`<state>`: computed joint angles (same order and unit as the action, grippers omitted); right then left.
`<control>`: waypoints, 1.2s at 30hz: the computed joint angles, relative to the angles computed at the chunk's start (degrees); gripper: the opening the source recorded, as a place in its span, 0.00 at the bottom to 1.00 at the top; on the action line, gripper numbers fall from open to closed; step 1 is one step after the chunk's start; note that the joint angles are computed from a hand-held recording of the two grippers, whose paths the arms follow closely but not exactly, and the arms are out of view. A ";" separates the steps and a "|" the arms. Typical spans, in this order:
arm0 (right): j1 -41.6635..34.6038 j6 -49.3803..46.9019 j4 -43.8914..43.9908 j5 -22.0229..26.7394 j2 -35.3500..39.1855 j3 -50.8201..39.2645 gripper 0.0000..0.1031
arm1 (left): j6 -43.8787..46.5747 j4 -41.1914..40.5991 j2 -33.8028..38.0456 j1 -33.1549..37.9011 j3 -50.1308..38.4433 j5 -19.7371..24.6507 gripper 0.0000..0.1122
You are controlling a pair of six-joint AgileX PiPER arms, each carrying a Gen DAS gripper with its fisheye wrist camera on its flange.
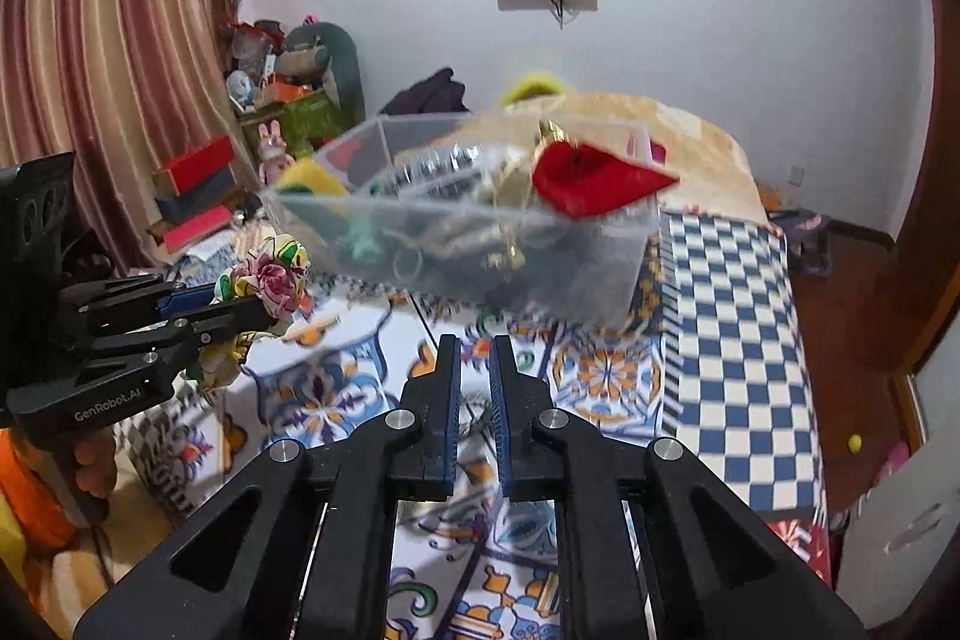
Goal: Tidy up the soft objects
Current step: 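Lower the scarf and braided band into the plastic box and open both tools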
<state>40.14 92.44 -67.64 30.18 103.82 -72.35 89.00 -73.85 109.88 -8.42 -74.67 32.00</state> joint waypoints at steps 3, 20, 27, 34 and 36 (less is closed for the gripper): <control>0.26 -0.14 -1.08 1.40 -0.03 -0.76 0.09 | 0.34 -1.01 -0.62 0.57 -0.78 0.70 0.16; 1.67 -7.98 10.82 -1.65 6.42 -0.89 0.73 | -3.98 1.20 0.51 1.97 -0.87 2.23 0.17; 2.40 -4.38 6.69 4.67 6.40 -1.00 0.10 | -3.63 0.74 0.19 1.91 -0.65 2.17 0.17; 0.60 -0.32 3.17 1.44 2.74 2.65 0.08 | -4.77 1.09 -0.12 1.85 -2.65 2.62 0.17; 0.87 -0.12 1.74 1.99 1.85 2.47 0.08 | -5.63 1.65 -0.03 1.33 -4.18 1.86 0.17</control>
<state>41.01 92.33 -65.89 32.17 105.67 -69.88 83.37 -72.20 109.84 -7.09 -78.85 33.86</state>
